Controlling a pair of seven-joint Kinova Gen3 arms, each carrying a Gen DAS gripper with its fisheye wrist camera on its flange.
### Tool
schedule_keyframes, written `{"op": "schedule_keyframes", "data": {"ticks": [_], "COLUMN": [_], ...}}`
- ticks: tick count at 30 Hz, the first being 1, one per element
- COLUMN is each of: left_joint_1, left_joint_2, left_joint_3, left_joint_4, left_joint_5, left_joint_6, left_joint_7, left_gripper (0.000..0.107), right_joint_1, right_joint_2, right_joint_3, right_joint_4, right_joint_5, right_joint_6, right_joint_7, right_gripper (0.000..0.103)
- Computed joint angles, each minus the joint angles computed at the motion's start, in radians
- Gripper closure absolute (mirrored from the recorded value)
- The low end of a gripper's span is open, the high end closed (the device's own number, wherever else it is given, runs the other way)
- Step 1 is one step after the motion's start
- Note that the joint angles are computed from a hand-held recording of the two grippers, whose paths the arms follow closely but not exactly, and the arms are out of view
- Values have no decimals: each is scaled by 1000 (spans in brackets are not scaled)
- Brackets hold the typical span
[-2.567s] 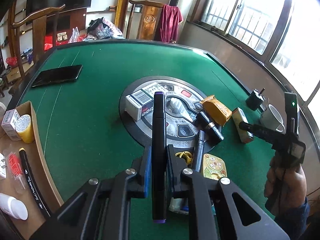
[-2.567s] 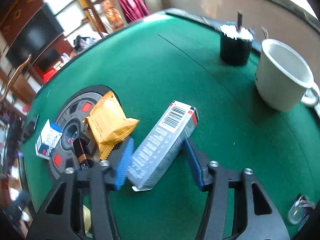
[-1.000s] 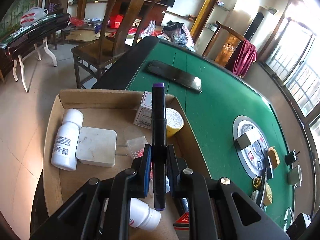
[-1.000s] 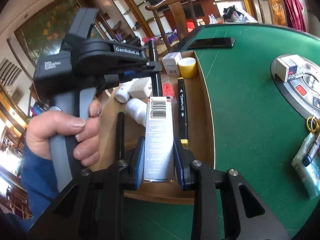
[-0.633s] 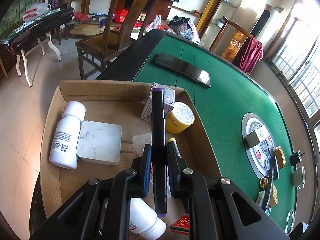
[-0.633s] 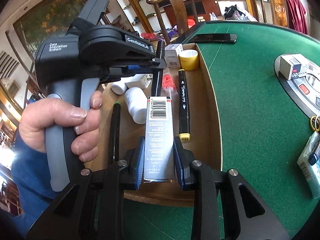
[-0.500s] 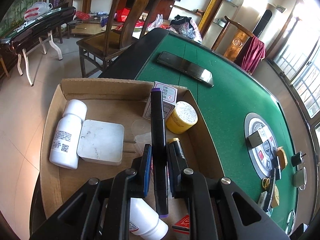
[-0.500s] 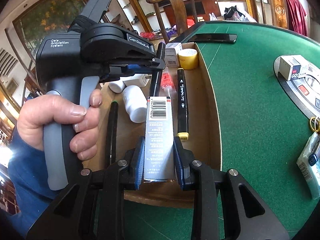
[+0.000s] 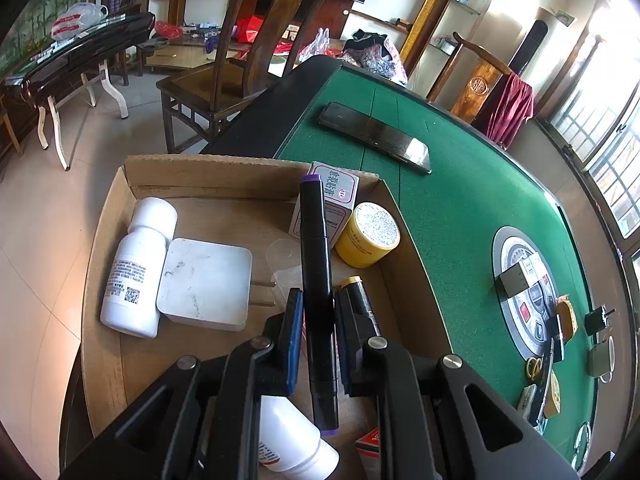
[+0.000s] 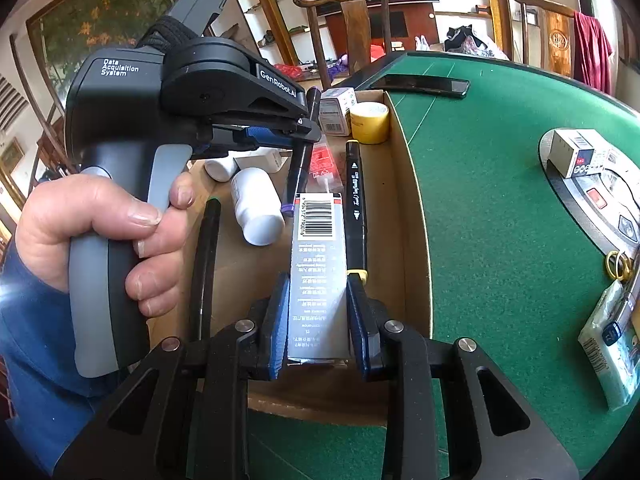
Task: Organize objects
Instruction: 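Carry both items over the tray and open both tools to release them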
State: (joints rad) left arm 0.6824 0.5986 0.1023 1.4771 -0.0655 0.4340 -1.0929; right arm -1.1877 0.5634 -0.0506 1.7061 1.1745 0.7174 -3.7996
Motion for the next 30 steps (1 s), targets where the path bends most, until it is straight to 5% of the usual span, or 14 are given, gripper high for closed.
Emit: {"op": "schedule_keyframes", "data": {"ticks": [3, 9, 30], "left_joint_1": [3, 6, 45], "left_joint_2": [6, -3, -16], "left_joint_3": [-3, -9, 48], "left_joint_4": [-14, -2, 29], "left_joint_5": [-2, -5, 1], "left_joint_6": [22, 5, -95], "left_joint_7": [6, 25, -104], "left_gripper": [92, 64, 63], "right_joint_1": [-6, -21, -6], "right_joint_2": [0, -5, -65], "right_joint_3": [-2, -6, -82], "right_joint_4": [-7, -4, 115], "right_joint_5": [-12, 8, 162], "right_joint_6": [26, 65, 152], "right_joint_7": [14, 2, -266], "right_gripper": [76, 75, 75]}}
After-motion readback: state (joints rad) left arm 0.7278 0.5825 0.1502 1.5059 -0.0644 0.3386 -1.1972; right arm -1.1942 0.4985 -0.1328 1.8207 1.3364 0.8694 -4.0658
